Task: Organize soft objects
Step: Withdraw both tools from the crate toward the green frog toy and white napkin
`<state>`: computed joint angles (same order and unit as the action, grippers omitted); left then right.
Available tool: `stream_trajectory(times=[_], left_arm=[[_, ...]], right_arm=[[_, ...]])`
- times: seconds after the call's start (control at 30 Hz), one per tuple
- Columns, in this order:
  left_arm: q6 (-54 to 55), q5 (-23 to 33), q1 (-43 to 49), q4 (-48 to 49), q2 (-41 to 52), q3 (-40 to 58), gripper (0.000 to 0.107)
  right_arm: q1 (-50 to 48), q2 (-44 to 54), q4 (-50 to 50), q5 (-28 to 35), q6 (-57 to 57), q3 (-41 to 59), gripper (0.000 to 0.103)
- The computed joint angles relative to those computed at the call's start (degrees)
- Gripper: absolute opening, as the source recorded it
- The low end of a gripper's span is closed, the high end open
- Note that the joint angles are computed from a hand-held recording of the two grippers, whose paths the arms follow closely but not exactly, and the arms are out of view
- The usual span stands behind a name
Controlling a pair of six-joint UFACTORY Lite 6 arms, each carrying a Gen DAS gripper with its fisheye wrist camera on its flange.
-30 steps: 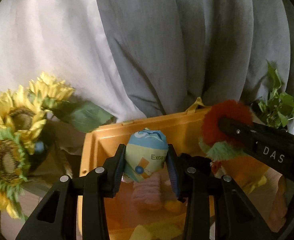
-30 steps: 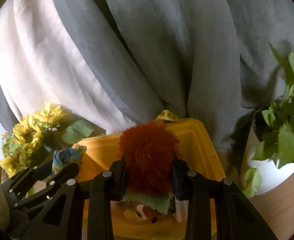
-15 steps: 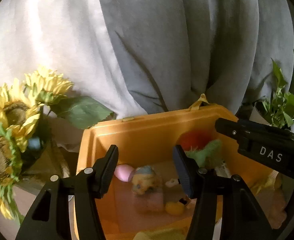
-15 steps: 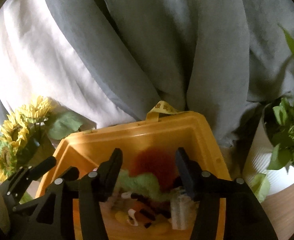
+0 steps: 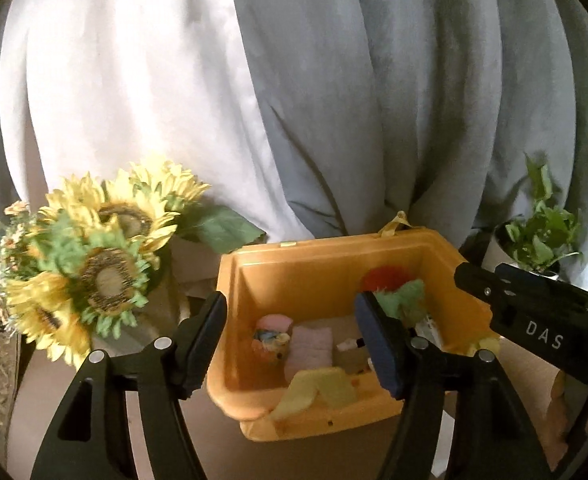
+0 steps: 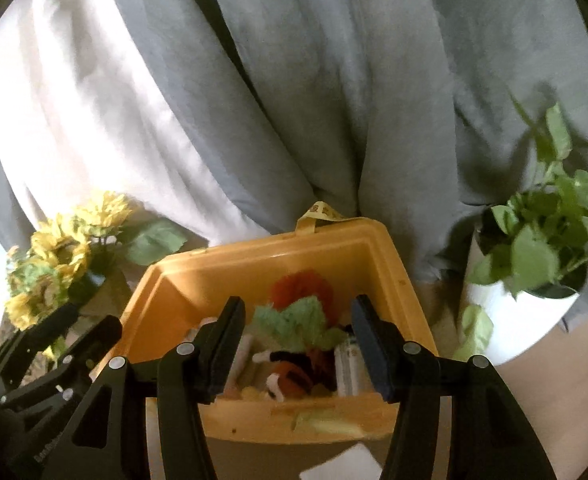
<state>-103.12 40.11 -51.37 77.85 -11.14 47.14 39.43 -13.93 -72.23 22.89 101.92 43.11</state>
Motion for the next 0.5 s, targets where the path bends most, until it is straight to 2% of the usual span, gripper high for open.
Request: stream_trajectory(times=[0.1,0.27,0.37,0.5], left_arm=[[1.6,3.8,-3.5,-2.5,-4.5,-2.3,0.066],[3.7,10.4,-9.8,-6.4,-11.9,-5.9,0.071],[5.1,14.5,-14.0,-8.8,-15.9,-7.5,0.071],[5.8,20.6,-20.7,-10.9,-20.6,-9.2,0.071]], right_arm=[[4.7,-3.8,2.9,5.0,-0.7,-1.6,0.063],[13.6,-8.9,6.1,14.7,0.1,-3.1,0.065],[19.6,-11.4,7.5,21.3,1.3,-3.5,0.07],[27.8,-13.5,8.7,30.1,3.7,-3.6,0.071]])
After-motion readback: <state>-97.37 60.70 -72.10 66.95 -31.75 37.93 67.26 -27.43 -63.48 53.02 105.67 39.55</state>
